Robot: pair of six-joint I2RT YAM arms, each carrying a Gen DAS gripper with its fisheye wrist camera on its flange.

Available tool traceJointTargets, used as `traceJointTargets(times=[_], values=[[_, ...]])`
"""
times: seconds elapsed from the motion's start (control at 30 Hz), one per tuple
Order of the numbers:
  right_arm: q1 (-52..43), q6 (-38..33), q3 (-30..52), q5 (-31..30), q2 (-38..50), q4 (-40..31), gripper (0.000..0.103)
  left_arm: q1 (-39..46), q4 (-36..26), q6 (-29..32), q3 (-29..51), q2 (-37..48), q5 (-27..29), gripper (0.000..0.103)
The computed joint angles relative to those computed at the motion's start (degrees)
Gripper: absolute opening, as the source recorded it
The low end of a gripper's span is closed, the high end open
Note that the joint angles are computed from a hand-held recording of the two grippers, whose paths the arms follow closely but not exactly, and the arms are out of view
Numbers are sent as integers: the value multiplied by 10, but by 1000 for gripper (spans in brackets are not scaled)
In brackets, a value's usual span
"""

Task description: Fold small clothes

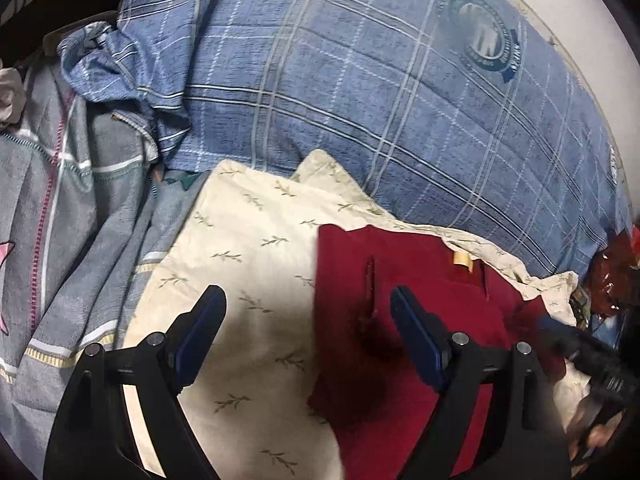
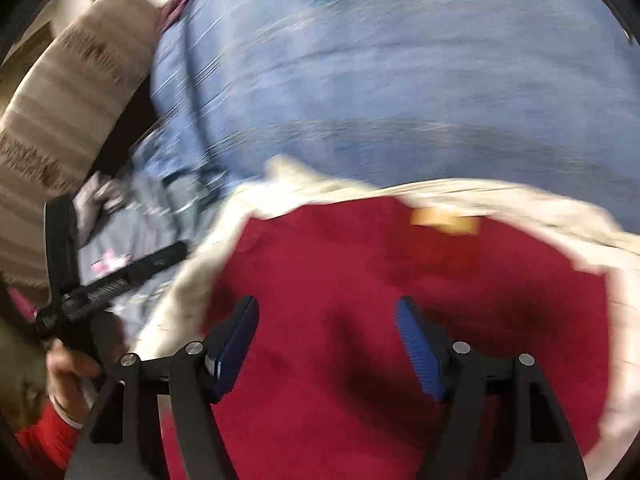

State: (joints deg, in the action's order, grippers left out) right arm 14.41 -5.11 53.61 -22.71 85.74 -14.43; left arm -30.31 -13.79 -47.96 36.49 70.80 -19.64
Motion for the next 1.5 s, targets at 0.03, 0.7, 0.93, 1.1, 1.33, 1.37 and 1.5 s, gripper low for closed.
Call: traceJointTargets(times=[0.03,0.7,0.93,1.1,1.33,1.37,1.5], values=[[-25,-3,-7,18,-13,3,80,-4,4,2,2,6,0,85],[-184,15,99,112,193,30,2,-63,-3,42,65,144,-14,85],[-250,-40,5,-40,34,-30,68,-65,-9,35,61,133,-17,85],[-180,-97,-44,64,14,-12,65,-70,-12,32,62,133,-22,85],[-189,-59,-54,122,22,4,63,-76,-19,24,58,122,-29,85],[-189,-56,-57,121,4,3,66,-77,-19,22,57,118,-33,85],[-168,-27,-51,75,-31,14,66,-81,-10,17,52,106,-48,85]])
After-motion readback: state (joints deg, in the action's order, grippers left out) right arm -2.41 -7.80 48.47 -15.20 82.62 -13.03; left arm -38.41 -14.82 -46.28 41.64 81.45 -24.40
